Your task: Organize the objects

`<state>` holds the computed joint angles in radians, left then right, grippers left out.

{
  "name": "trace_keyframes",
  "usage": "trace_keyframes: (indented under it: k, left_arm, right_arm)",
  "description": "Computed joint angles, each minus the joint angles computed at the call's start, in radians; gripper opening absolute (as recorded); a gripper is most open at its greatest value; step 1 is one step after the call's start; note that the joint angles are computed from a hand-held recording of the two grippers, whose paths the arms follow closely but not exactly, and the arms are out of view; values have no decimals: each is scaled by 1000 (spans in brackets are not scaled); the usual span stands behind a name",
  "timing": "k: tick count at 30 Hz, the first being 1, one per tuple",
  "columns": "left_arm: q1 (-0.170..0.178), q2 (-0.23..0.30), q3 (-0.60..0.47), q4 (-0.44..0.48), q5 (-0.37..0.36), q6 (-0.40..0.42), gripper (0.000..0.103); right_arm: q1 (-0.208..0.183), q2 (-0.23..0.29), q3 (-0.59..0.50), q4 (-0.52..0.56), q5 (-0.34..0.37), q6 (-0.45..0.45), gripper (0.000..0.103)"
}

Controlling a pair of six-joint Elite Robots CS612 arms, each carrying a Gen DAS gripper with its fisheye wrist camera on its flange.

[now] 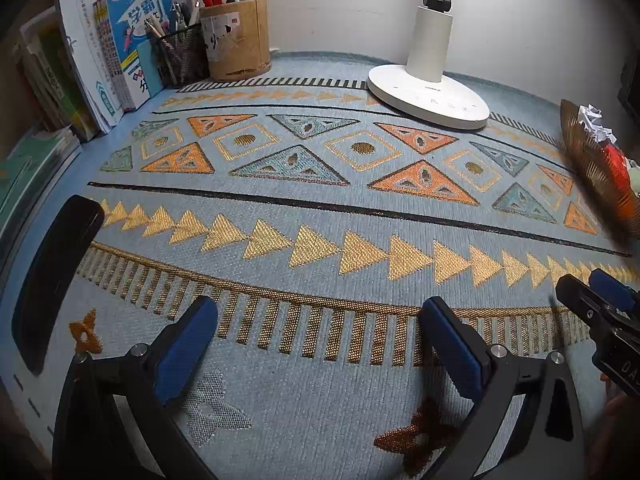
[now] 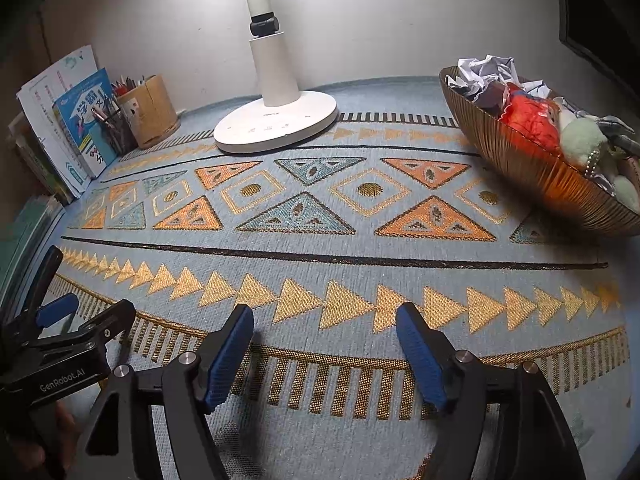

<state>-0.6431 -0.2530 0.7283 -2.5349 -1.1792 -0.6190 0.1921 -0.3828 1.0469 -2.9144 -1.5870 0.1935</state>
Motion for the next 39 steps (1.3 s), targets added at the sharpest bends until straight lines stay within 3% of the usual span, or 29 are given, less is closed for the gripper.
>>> trace_keyframes:
  k: [23,27,39]
  left_arm:
    - [0,-1,0,1,0,0,102]
    - [0,-1,-1,2,0,0,102]
    - [0,0,-1,2,0,-1,103]
  right_arm:
    - [2,-2,2,1,2,0,78]
    - [1,0,-3,12,-7,12,87]
    - [-3,2,-6,11,-7,21,87]
